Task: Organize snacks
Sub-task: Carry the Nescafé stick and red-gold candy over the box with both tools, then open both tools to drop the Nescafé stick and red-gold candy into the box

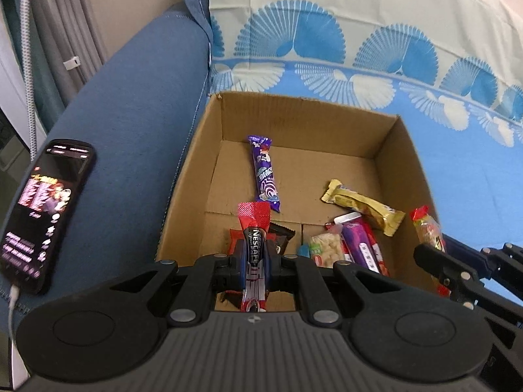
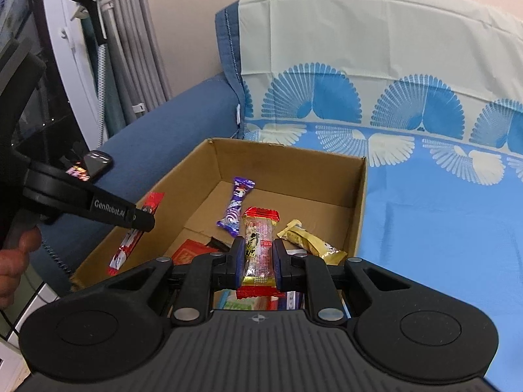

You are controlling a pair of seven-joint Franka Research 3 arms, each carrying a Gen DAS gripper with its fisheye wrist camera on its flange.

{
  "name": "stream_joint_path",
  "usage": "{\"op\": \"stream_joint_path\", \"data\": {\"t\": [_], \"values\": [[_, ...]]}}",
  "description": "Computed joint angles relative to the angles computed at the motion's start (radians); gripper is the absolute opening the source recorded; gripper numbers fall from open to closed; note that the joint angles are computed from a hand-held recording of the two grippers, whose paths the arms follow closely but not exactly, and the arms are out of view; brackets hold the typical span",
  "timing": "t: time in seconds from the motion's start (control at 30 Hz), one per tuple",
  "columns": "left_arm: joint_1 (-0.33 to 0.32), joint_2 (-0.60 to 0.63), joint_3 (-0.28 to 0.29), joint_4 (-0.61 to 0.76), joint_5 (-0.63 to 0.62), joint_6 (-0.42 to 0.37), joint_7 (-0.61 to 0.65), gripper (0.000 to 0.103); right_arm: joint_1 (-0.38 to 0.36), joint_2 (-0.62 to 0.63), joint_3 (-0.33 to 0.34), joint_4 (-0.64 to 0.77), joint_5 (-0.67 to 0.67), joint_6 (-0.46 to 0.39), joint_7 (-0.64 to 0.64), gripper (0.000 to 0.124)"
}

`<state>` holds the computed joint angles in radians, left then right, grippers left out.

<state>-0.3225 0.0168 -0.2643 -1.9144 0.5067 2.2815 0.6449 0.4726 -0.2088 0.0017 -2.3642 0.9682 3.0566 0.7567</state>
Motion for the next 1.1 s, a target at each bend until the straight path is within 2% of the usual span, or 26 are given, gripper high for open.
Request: {"op": "stream_joint_path", "data": {"t": [0.23,0.7,0.77,0.8,0.83,0.9,0.97,1.03,1.1], "values": [[0.005,0.090,0.017,0.057,-0.007,-0.002,0.031,0.011,-0.041,0.107,0.018,0.079,0.003,-0.030,-0.009,0.018],[-0.006,0.197,0.047,0.130,0.011,-0.038,0.047,0.014,-0.125,0.215,0.085,0.159,-0.010,-0.037,0.005,0.019],[-0.001,0.198,0.047,0.128,-0.002,-0.031,0.061,0.034,-0.135,0.225,0.090,0.179,0.025,-0.059,-0.024,0.021],[0.000,0.193,0.047,0.129,-0.010,-0.040,0.064,0.073,-0.139,0.227,0.091,0.187,0.031,-0.068,-0.021,0.030],[-0.005,0.187,0.051,0.129,0.005,-0.053,0.042,0.103,-0.142,0.228,0.093,0.190,0.029,-0.066,-0.010,0.053],[-0.011,0.140,0.055,0.078,0.050,-0.005,-0.023,0.103,-0.142,0.212,0.100,0.179,0.039,-0.039,-0.008,0.075],[-0.016,0.109,0.046,0.056,0.078,-0.015,-0.044,0.103,-0.138,0.179,0.099,0.148,0.018,-0.044,0.002,0.081],[-0.018,0.082,0.031,0.039,0.069,-0.042,-0.030,0.103,-0.135,0.135,0.098,0.099,-0.064,-0.048,0.074,0.089],[-0.022,0.035,0.016,0.000,0.050,-0.055,-0.037,0.103,-0.126,0.071,0.099,0.032,-0.121,-0.035,0.136,0.093]]}}
